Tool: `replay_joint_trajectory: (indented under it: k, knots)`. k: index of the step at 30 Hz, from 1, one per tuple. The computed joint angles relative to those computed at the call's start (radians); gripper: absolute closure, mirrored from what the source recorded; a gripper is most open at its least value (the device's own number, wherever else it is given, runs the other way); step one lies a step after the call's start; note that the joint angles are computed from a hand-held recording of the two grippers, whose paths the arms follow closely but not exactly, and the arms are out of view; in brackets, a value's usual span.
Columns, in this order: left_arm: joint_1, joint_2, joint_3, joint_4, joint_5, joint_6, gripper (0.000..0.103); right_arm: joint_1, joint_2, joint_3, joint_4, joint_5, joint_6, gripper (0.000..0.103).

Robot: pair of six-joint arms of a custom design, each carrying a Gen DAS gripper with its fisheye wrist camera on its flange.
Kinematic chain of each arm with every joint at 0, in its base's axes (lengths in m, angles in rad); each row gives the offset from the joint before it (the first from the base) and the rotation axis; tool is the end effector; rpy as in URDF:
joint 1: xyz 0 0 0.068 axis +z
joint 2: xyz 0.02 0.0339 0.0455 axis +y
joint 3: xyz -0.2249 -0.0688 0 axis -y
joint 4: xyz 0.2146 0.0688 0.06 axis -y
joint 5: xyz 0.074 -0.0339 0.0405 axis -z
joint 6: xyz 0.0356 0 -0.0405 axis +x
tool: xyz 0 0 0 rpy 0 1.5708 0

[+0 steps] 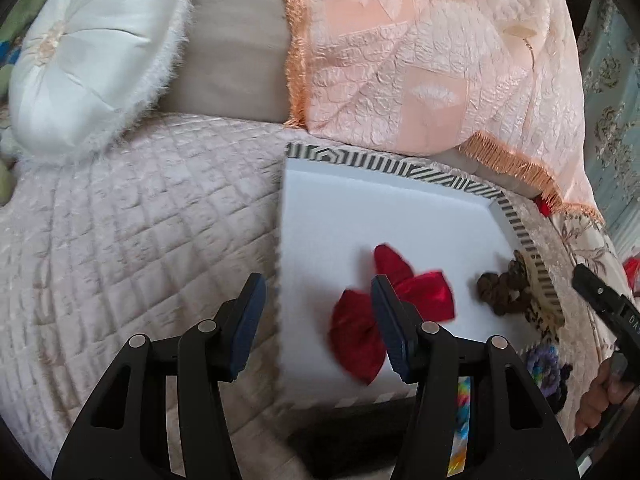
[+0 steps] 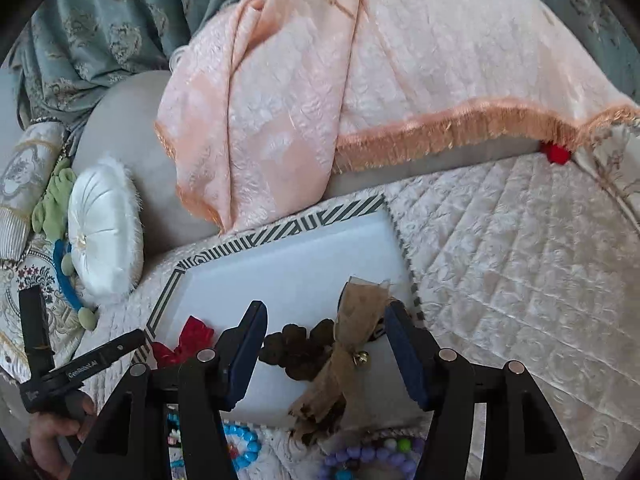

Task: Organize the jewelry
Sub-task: 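Carry the red bow into the tray with the left tool while the right tool grasps the leopard bow clip, then release the red bow in the tray with the left tool while the right tool drops the leopard clip there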

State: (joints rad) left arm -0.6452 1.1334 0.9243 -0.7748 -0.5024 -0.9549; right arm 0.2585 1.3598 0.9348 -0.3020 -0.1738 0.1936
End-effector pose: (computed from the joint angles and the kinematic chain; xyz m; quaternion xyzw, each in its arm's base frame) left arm 0.1744 -0.1098 0.2438 -0.2140 0.9050 -0.0352 0.3659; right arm 0.2639 0.0762 0.2271 -0.0650 0.9072 0.1686 0.3798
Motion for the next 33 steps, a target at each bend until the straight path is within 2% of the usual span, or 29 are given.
replay_joint_trajectory:
  k: [3,7,11,14,15,19,23,26,27,28,29,30,33]
  knots:
    - [-0.080,-0.074,-0.033,-0.088,-0.034,-0.034,0.048,-0.028,-0.100,-0.054,-0.041,-0.001,-0.002,0.044]
    - [-0.195,-0.109,-0.047,-0.140,-0.051,-0.041,0.048,0.015,-0.210,-0.023,-0.232,0.074,0.007,0.044]
    - [-0.295,-0.072,-0.020,-0.141,-0.061,0.002,0.048,-0.011,-0.311,-0.041,-0.399,0.123,-0.060,0.044]
    - [-0.319,-0.043,-0.013,-0.104,-0.033,0.065,0.047,-0.105,-0.389,-0.068,-0.504,0.070,-0.117,0.044]
    - [-0.315,-0.034,-0.011,-0.089,-0.019,0.088,0.043,-0.117,-0.405,-0.081,-0.516,0.063,-0.127,0.044]
    - [-0.285,0.058,0.003,-0.032,0.037,0.203,0.040,-0.168,-0.424,-0.114,-0.554,0.060,-0.205,0.044]
    - [-0.234,0.160,0.029,-0.014,0.089,0.231,0.040,-0.240,-0.429,-0.137,-0.562,0.012,-0.269,0.044]
    - [-0.260,0.203,0.046,-0.015,0.073,0.247,0.040,-0.247,-0.429,-0.140,-0.560,0.006,-0.276,0.044]
    - [-0.260,0.208,0.046,-0.017,0.073,0.251,0.042,-0.244,-0.429,-0.141,-0.559,0.009,-0.274,0.044]
    - [-0.264,0.215,0.053,-0.030,0.070,0.250,0.050,-0.240,-0.427,-0.141,-0.558,0.012,-0.271,0.043]
    - [-0.264,0.212,0.058,-0.037,0.083,0.253,0.080,-0.238,-0.427,-0.142,-0.556,0.013,-0.269,0.042]
    - [-0.268,0.184,0.048,-0.035,0.099,0.247,0.089,-0.235,-0.425,-0.144,-0.553,0.015,-0.268,0.041]
    - [-0.336,0.112,0.043,-0.056,0.098,0.210,0.093,-0.213,-0.418,-0.142,-0.547,0.033,-0.256,0.040]
